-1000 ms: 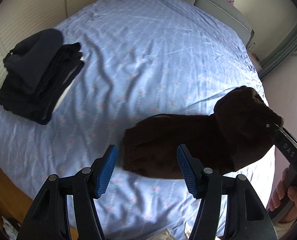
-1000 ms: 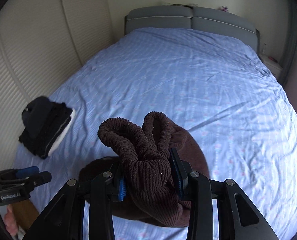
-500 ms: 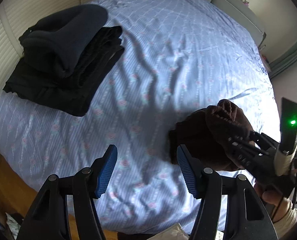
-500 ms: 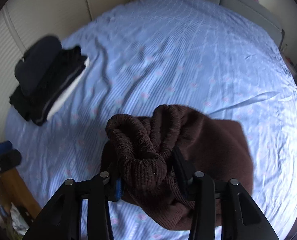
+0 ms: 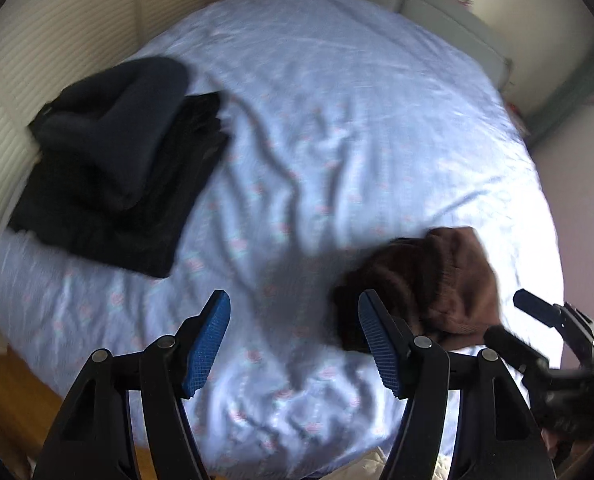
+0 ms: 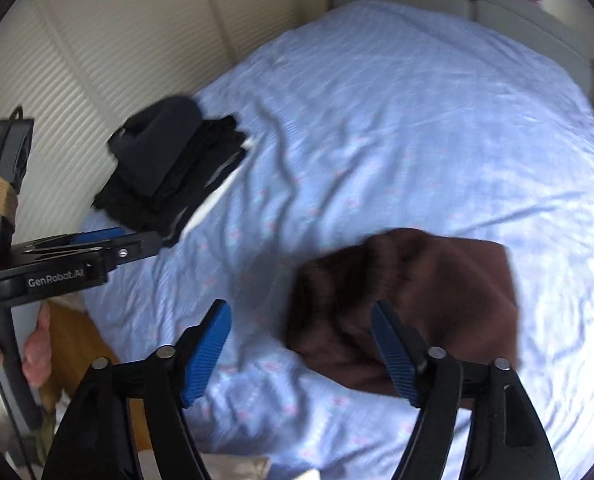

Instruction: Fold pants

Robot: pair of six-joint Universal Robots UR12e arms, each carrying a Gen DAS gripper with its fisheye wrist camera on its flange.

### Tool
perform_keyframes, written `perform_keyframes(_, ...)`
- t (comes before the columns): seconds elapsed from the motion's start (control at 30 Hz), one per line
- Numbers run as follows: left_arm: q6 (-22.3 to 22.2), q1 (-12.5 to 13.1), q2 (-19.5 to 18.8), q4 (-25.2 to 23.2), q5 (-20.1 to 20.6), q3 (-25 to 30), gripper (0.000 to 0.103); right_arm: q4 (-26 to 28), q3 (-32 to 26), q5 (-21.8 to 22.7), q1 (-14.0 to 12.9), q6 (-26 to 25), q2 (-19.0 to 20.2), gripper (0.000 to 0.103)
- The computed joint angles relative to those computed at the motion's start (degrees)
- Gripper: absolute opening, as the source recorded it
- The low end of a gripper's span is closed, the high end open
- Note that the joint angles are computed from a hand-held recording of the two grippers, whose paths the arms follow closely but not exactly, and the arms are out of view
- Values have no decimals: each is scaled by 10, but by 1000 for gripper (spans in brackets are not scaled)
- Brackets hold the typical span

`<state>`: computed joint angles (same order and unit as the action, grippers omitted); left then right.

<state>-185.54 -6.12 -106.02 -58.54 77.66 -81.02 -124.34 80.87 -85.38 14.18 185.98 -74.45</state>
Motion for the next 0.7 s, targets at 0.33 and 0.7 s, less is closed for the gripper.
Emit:
perform_keyframes(0.33, 89, -58, -54, -37, -63, 56, 68, 35, 120, -54, -77, 128, -88, 76)
perform_keyframes(0.7, 56, -100, -146, -120, 1, 160, 66, 40, 204, 37, -133, 169, -106, 76)
